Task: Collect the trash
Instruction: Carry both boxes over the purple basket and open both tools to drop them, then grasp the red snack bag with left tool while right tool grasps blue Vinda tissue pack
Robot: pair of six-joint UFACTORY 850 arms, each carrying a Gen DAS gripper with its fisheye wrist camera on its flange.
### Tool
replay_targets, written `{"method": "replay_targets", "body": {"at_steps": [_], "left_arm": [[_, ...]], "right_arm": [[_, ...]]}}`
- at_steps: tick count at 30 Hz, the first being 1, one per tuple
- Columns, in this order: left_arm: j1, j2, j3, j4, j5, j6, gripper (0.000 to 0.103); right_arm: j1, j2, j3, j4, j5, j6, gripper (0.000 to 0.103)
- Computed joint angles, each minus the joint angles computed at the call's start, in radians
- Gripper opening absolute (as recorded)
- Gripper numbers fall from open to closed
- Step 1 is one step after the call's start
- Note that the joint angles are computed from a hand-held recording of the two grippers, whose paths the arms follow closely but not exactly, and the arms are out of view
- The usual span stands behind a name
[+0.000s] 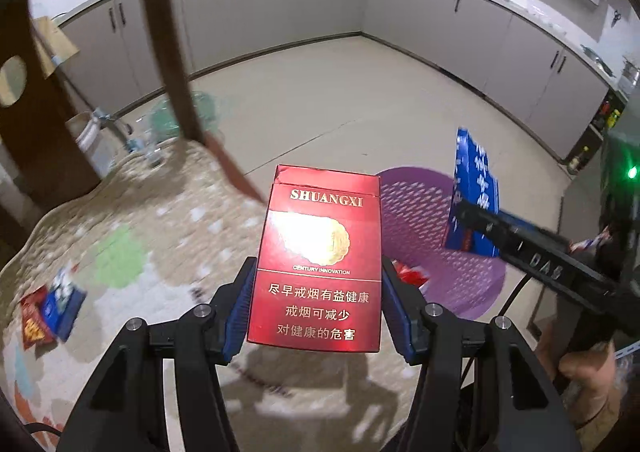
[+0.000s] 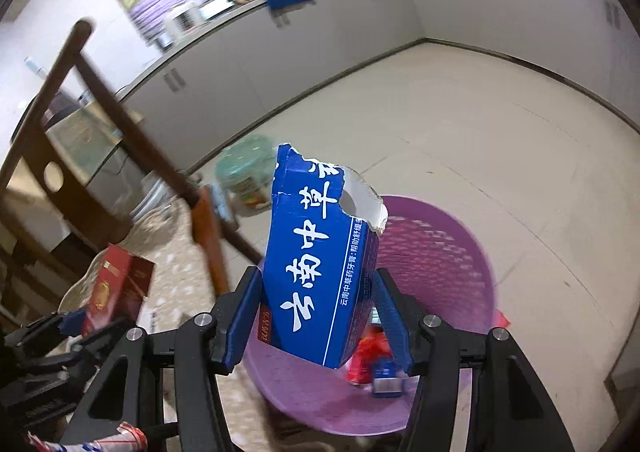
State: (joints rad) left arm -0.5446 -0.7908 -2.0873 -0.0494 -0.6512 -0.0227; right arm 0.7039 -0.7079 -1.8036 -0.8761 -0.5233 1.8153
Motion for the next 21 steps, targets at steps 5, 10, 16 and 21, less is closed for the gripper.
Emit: {"method": "replay_targets", "body": {"at_steps": [5,10,16,21], "left_arm": [[-0.014,-0.088,-0.134,-0.067,-0.066,0.034,0.057],[-0.024,-0.182,-0.282,-0.111,-0.143,0.062,0.057],[-0.015,-0.2,-0.312,-0.162,-0.145,0.084,0.063],[-0.003,-0.136,-0.216,-0.175,-0.094,0.092,0.067]], "right_arm": [[-0.02,0.036,0.074,0.007,-0.002,0.067,0.061],[-0.026,0.036,0.079,0.035,-0.007,0.04,0.061],[-0.033,0.02,0.053,0.066,-0.026,0.02,0.075],[-0.025,0.004,0.022,0.053,-0.069,0.015,0.078]]}}
